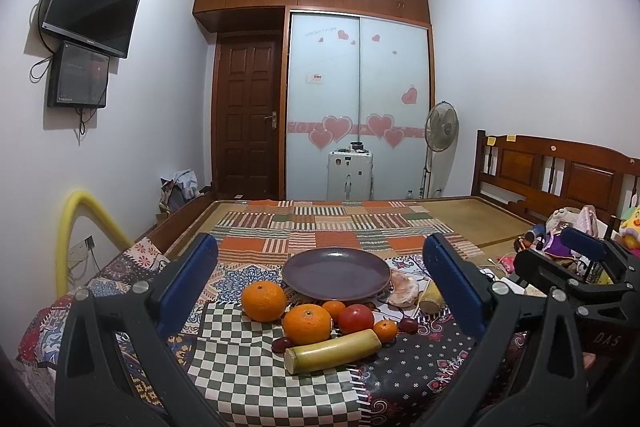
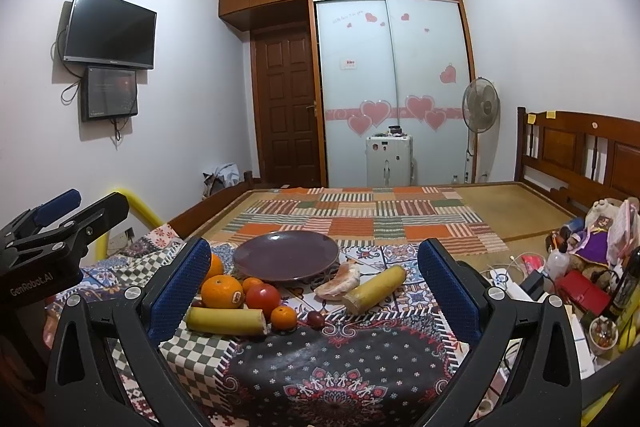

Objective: Organize fruits

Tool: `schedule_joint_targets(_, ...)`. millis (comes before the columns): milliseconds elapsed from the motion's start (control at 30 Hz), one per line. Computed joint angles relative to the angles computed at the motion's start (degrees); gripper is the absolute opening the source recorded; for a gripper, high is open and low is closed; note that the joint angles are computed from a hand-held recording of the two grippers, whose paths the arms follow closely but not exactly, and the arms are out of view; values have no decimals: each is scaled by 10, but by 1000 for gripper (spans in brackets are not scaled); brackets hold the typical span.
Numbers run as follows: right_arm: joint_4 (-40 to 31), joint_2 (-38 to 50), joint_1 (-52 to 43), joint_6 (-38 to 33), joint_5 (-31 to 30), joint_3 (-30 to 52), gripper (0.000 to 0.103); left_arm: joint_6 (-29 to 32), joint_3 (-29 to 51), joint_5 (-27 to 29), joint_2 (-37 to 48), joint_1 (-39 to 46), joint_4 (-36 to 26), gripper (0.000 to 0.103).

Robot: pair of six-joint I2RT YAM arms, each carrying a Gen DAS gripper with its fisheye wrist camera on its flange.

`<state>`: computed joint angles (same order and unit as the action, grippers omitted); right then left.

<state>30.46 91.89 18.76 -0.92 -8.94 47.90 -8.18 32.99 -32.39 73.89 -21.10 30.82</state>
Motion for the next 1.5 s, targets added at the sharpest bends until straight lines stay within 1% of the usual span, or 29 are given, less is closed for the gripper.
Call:
schedule_joint_targets(467, 0, 3, -1, -1, -1, 1, 103, -21, 7, 9, 7, 4, -12, 103)
schedule_joint_targets(600, 4, 13, -6, -1, -4, 7, 103, -20, 6, 15, 26, 12, 9, 103)
schedule_joint_targets(667, 6, 19, -7, -2, -4, 10, 103, -24, 11, 19, 35, 16, 8, 103)
schedule_joint_targets(767, 13, 31, -10, -8, -5, 14, 103, -26, 16, 38, 55, 33, 11, 103)
schedule_joint_targets(800, 11, 38, -13, -14, -6, 19, 103, -35, 22, 44, 61, 38, 1, 102)
schedule_joint_targets(833, 7, 44, -13, -20, -6, 24, 103, -41, 30, 46, 67, 40, -14, 97)
schedule_joint_targets(867, 3, 52, -15, -26, -10, 30, 103, -34, 33, 49, 76, 44, -11, 94)
schedule_joint_targets(900, -1, 60, -15, -32, -10, 36, 100, -29, 40, 56, 89, 52, -18, 90)
schedule_joint_targets(933, -10, 68, -16, -37, -12, 43, 96, -26, 47, 64, 100, 59, -23, 88)
schedule_joint_targets(967, -19, 75, -16, -41, -15, 51, 93, -19, 49, 69, 111, 65, -14, 87)
schedule_joint_targets(1033, -47, 100, -18, -52, -26, 77, 82, -9, 55, 88, 141, 83, 0, 84)
schedule_joint_targets(1067, -59, 113, -19, -57, -31, 89, 79, -10, 60, 99, 152, 91, -5, 83)
schedule_joint_targets(1100, -62, 117, -19, -59, -33, 92, 74, -15, 66, 109, 155, 98, -25, 80)
schedule_joint_targets(1167, -88, 140, -20, -68, -38, 114, 67, -18, 76, 128, 176, 113, -38, 77)
schedule_joint_targets(1200, -96, 147, -19, -73, -40, 121, 62, -18, 82, 142, 188, 123, -48, 75)
schedule_joint_targets(1233, -109, 157, -18, -79, -42, 131, 58, -16, 94, 151, 187, 129, -88, 72)
schedule_joint_targets(1300, -132, 174, -17, -87, -53, 149, 56, -11, 111, 181, 195, 148, -134, 69)
schedule_joint_targets(1333, -143, 182, -16, -91, -63, 157, 55, -12, 115, 190, 204, 153, -136, 67)
schedule_joint_targets(1400, -156, 196, -16, -93, -70, 170, 55, -12, 119, 194, 227, 159, -119, 66)
schedule_joint_targets(1500, -190, 224, -21, -89, -47, 209, 55, 0, 141, 195, 254, 164, -131, 65)
